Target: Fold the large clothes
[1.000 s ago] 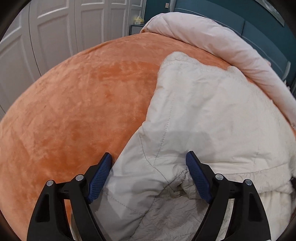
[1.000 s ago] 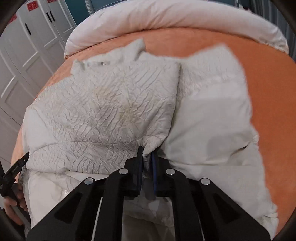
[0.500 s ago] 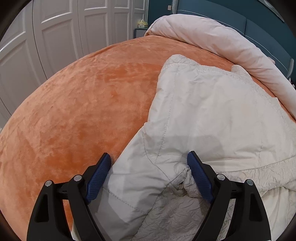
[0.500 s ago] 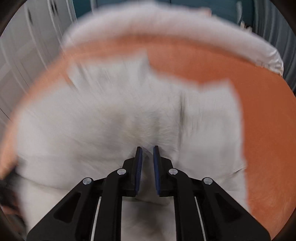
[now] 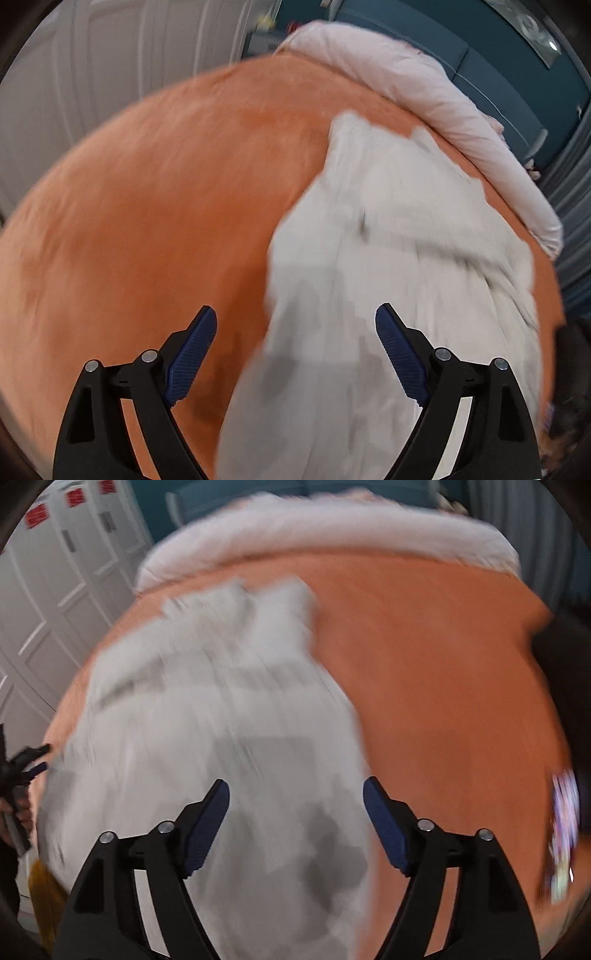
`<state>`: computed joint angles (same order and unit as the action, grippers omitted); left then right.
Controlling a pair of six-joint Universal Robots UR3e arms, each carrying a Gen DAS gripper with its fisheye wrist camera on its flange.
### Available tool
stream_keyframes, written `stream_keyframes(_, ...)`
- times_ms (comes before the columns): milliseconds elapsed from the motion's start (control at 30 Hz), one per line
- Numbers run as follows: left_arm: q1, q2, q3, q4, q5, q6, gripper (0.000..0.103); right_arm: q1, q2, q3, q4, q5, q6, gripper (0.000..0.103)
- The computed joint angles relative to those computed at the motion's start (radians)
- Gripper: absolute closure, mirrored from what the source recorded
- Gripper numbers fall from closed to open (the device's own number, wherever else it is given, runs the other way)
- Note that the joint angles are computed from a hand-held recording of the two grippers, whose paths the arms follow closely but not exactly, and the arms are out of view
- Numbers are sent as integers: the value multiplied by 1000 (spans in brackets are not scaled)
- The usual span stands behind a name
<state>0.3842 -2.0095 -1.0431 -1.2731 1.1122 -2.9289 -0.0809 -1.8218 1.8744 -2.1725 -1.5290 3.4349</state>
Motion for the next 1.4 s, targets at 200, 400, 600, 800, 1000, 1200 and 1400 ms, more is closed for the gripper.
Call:
stream_keyframes(200,110,339,-477,-40,-9,116,17,-73,-348,339,113,126,101,29)
stream_keyframes(400,90,451,-501,-96,-45,231,91,25,-319,290,-2,178,236,91)
stream_keyframes(600,271,646,-345,-541,-85,610,94,238,-402,18,331,73,245,93)
stream_keyframes(800,640,922,-422,-981,127,1064,93,632,-362,-7,609,12,513,92)
stream_keyframes(1000,797,986,-315,-1145,52,1155,81,644,-388,-22,621,3,550,81)
stream_keyframes(1200,725,791,62,-1140,-339,980,55,517,-423,-296,830,-127,402,48)
stream_keyframes(1400,126,459,-78,-117,-220,212,55,98,-357,-261,421,88,105,48)
